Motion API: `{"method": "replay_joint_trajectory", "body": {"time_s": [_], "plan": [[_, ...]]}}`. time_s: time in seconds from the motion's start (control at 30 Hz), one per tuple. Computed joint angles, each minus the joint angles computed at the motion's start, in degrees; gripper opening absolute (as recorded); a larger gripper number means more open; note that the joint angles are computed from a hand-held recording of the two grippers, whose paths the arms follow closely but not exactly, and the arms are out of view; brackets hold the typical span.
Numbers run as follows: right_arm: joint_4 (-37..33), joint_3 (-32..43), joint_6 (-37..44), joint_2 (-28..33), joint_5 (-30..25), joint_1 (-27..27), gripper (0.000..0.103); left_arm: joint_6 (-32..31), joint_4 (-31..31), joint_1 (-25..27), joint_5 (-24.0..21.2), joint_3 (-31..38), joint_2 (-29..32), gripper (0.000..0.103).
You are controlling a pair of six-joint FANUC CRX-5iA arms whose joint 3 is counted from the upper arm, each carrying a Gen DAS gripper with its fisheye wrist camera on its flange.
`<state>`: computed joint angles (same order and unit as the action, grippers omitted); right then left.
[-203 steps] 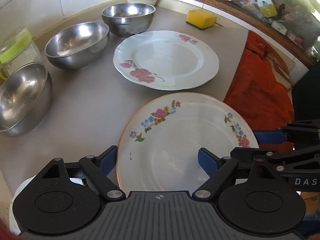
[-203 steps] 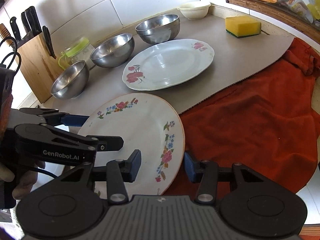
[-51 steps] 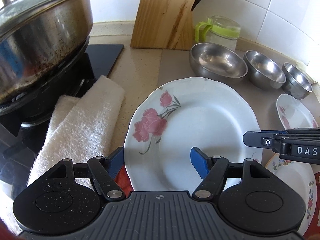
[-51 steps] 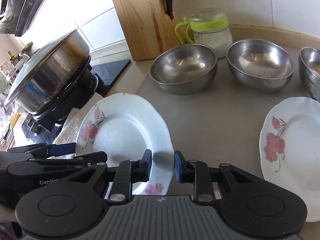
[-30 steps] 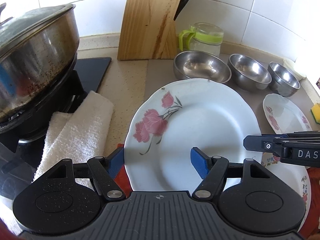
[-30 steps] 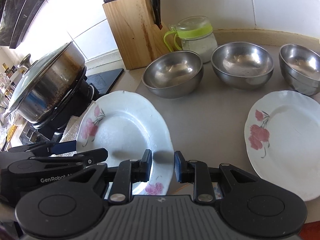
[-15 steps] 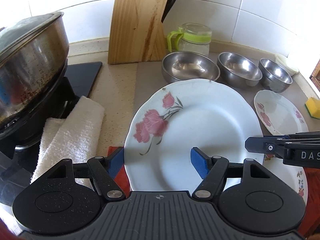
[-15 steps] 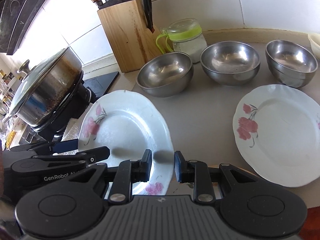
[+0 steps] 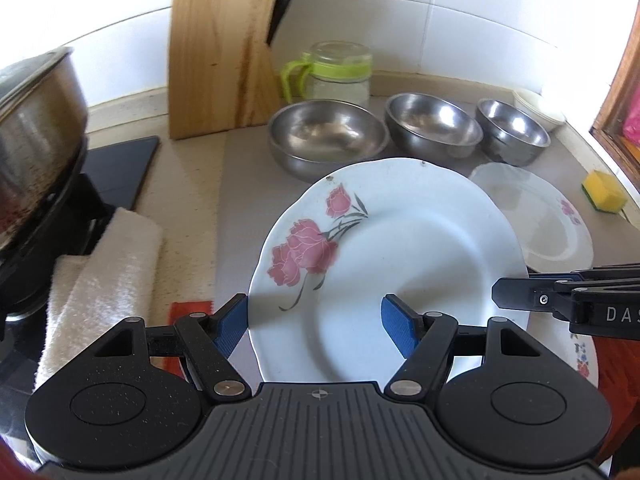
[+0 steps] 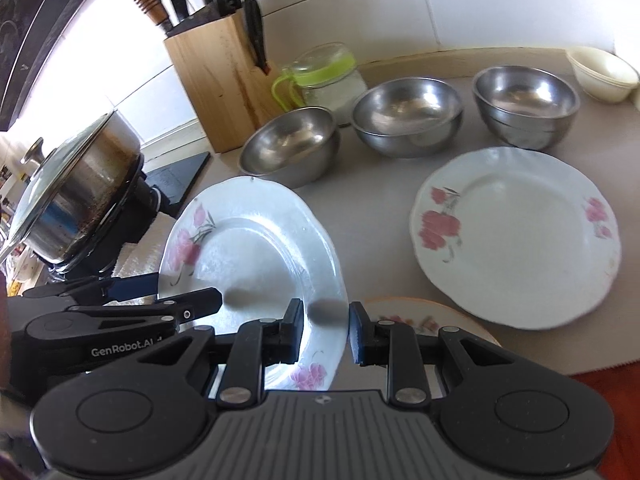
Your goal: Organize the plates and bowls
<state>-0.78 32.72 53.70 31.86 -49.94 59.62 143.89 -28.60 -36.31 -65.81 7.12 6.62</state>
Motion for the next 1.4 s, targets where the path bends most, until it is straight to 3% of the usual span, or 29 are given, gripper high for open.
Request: {"method": "replay_joint_trajectory", "body": {"time_s": [0.5, 0.97, 1.4], "plan": [[6.0, -12.1, -10.6, -7.5, 3.3, 0.5, 0.028, -7.1, 3.8, -0.8, 4.0, 2.2, 3.2, 0.077], [10.4, -20.6, -20.4, -12.6, 3.1, 0.9, 0.028, -14.1, 9.8, -1.0, 7.6, 3.3, 6.9, 0.078], [13.6, -21.9, -20.0, -13.2, -1.9, 2.2, 0.032, -17.6, 12.6, -1.6, 8.0, 3.7, 8.1, 0.076]]}}
